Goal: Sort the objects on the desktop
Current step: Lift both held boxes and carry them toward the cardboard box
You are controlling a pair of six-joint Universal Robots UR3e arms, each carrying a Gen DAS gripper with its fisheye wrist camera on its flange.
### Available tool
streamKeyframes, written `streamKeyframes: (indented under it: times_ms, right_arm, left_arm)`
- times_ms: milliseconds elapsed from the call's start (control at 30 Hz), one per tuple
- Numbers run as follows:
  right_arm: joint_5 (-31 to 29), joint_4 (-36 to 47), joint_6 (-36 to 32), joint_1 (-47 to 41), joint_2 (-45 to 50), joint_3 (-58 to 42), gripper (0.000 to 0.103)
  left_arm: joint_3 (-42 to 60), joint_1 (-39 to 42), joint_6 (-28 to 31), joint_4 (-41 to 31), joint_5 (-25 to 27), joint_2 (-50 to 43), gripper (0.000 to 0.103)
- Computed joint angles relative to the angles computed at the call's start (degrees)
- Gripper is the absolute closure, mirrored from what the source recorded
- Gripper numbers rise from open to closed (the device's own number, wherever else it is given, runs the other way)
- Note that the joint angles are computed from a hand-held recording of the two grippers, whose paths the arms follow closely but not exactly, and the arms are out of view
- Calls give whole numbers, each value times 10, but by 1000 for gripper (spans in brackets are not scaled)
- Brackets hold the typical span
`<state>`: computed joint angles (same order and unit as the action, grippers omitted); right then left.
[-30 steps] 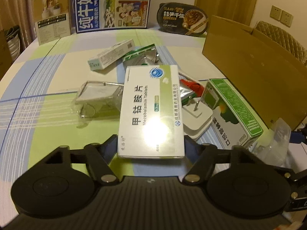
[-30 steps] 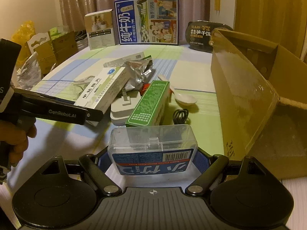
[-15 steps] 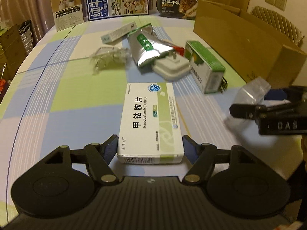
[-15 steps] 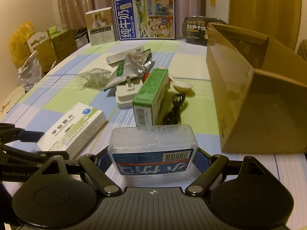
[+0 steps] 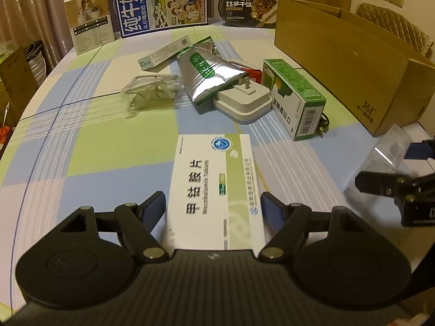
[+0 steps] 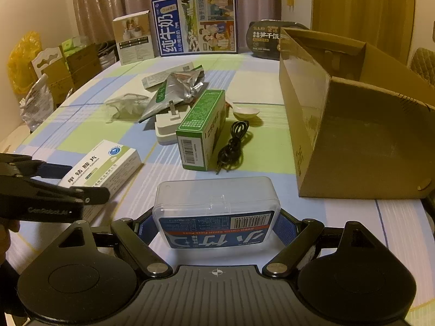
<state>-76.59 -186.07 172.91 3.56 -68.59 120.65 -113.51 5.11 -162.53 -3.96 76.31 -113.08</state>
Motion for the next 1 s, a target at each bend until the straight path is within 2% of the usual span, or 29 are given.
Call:
streamKeyframes:
  times_ms: [67, 267, 467, 633, 833, 1000]
  right_arm:
    - [1, 3, -1, -1, 3, -4, 20]
    - [2, -10, 3, -3, -2, 1, 20]
    - [6, -11, 11, -7, -41, 17, 20]
    - [9, 1, 15, -20, -102, 37, 20]
    - [34, 41, 0, -66, -190, 48, 20]
    - [68, 64, -23, -138, -239, 35, 20]
  left_arm:
    - [17, -9, -1, -6, 11, -12, 35]
    - [11, -18, -2, -23, 25, 10, 36]
    - [-31, -11, -16, -27, 5, 79, 36]
    - [-18, -14, -32, -53, -16, 118, 36]
    - [58, -54, -53, -95, -28, 124, 36]
    - [170, -113, -78, -128, -17, 82, 36]
